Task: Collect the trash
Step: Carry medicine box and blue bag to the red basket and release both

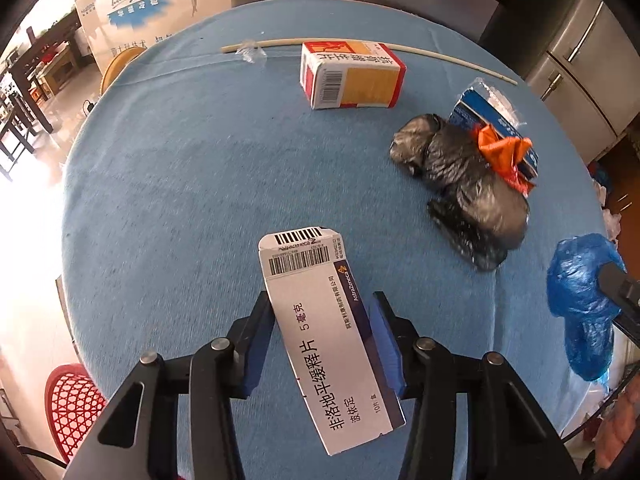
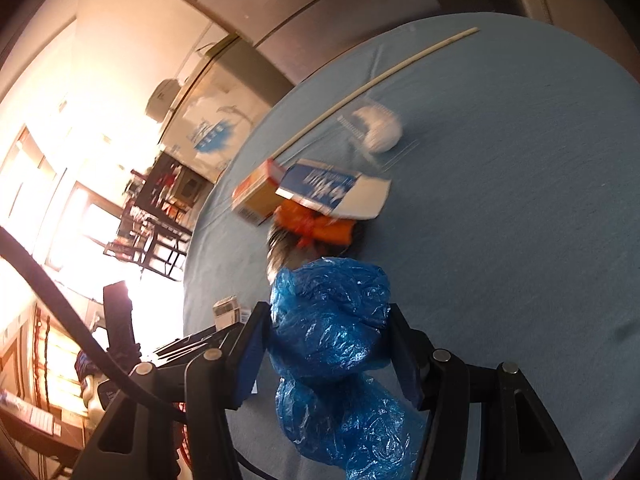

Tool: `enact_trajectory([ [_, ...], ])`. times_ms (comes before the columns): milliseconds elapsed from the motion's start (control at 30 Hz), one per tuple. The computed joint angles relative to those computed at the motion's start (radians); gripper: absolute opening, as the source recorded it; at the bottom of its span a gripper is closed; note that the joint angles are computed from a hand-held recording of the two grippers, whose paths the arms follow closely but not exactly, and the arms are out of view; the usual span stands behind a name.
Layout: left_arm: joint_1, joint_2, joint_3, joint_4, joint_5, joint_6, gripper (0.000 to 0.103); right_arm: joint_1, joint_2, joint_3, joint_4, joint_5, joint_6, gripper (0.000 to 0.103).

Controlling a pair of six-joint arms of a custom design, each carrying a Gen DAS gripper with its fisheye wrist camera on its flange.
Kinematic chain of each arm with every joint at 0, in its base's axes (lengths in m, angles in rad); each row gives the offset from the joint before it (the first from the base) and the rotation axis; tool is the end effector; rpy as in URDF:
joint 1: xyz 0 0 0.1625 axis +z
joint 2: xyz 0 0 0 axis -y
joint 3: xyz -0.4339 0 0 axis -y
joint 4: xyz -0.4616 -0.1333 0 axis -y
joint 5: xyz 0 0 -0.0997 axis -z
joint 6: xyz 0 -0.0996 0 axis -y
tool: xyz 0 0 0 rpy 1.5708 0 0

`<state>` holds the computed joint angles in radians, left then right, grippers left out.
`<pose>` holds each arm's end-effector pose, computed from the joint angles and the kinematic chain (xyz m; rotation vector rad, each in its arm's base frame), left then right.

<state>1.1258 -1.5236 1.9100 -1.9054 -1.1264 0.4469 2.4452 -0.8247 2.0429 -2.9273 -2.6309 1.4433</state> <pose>-0.0747 -0.5659 0.3270 1.1772 2.4259 0.0704 0.4589 -0.3232 0.0135 -0.7915 -2.3488 1.3985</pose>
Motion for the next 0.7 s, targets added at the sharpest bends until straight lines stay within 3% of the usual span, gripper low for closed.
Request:
enact_trajectory([
  [100, 0.005, -0.049, 0.036, -0.001, 0.011, 0.03, 0.052, -0.005, 0.026, -0.025, -0.012, 0.023, -0.028, 0.06],
  [200, -0.011, -0.039, 0.038, 0.021, 0.051, 0.015, 0.062, -0.012, 0.051, -0.05, -0.006, 0.047, -0.046, 0.06],
  [333, -0.012, -0.075, 0.084, -0.027, 0.064, 0.066, 0.063, -0.019, 0.071, -0.063, -0.022, 0.068, -0.065, 0.06],
  [567, 0.0, -0.121, 0.104, -0.051, 0.035, 0.076, 0.049, -0.02, 0.08, -0.084, -0.005, 0.071, -0.082, 0.06],
  [700, 0.006, -0.154, 0.087, -0.064, 0.026, 0.073, 0.049, -0.025, 0.085, -0.098, -0.018, 0.079, -0.125, 0.06],
])
